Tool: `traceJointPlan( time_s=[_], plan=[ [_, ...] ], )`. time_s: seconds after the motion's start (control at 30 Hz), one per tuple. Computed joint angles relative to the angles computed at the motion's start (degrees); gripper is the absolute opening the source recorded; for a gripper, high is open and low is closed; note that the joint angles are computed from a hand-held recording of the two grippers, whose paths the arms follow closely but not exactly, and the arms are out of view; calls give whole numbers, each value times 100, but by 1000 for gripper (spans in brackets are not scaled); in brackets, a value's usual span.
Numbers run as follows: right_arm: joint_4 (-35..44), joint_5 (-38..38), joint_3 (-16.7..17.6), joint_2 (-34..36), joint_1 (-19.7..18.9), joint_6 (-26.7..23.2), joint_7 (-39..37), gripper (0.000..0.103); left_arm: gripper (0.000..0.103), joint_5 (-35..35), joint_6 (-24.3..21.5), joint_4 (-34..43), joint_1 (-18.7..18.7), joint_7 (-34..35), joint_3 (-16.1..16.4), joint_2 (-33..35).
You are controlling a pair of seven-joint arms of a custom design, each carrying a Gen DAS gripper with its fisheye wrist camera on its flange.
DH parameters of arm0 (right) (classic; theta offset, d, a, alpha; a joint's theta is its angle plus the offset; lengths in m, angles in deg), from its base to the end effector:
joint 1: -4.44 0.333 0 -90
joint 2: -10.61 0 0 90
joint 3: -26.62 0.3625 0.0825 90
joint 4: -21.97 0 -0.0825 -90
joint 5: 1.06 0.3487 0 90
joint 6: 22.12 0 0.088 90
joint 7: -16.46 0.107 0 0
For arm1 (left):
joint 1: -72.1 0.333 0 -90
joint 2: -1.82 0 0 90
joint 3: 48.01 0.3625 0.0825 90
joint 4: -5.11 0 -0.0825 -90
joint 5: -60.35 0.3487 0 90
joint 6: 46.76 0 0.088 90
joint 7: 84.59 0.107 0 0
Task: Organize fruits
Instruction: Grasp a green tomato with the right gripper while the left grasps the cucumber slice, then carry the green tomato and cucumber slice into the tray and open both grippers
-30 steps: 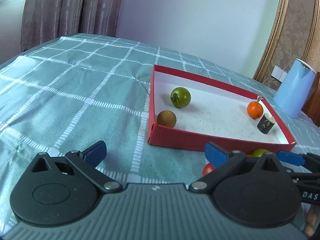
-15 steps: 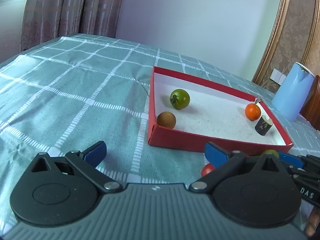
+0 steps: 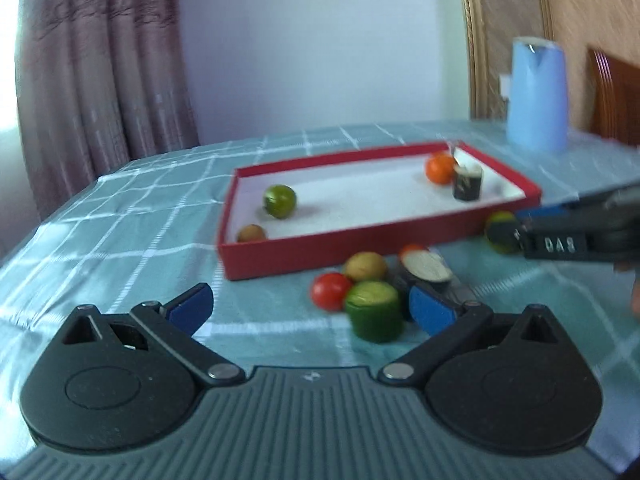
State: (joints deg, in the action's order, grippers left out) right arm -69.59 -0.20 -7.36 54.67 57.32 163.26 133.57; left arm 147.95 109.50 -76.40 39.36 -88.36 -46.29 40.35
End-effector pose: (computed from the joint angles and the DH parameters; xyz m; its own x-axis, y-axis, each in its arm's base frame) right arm 0.6534 0.3666 0.4067 0.1977 -0.9802 -0.0103 -0.5183 -0.0956 -0.8498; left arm 0.6199 -0.4235 0.3961 -0.1315 -0.9830 -0.1280 -0.4498 0.1743 -0.8760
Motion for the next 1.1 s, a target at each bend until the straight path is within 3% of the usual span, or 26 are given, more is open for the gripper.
traceJointPlan(
  time_s=[0.13,0.17,0.27,0.4,0.47,0.57,0.8,1.1],
  plan=[
    [7,5,-7,7,1,-1,-11,30,99,-910,23,244,97,937,-207,202],
    [7,6,-7,7,1,-1,-13,30,88,-1052,68,264,91,1020,-191,231],
    [1,15,-3,4,4,3,-14,30,77,-1608,152,326,134,1324,-191,324],
    [6,16,-14,9,13,-6,-21,30,54,-1637,632,215,4,1073,157,298],
    [9,11,-27,18,24,-12,-22,30,35,-1562,892,183,-87,1132,318,294],
    [7,7,-31,19,27,-12,-21,30,31,-1372,922,232,-314,1187,570,335],
    [16,-21,-140,60,106,-29,-4,30,32,-1577,1103,241,-298,1176,638,359],
    [-92,122,-207,52,177,167,-41,30,29,-783,1133,142,-458,340,841,239]
  ],
)
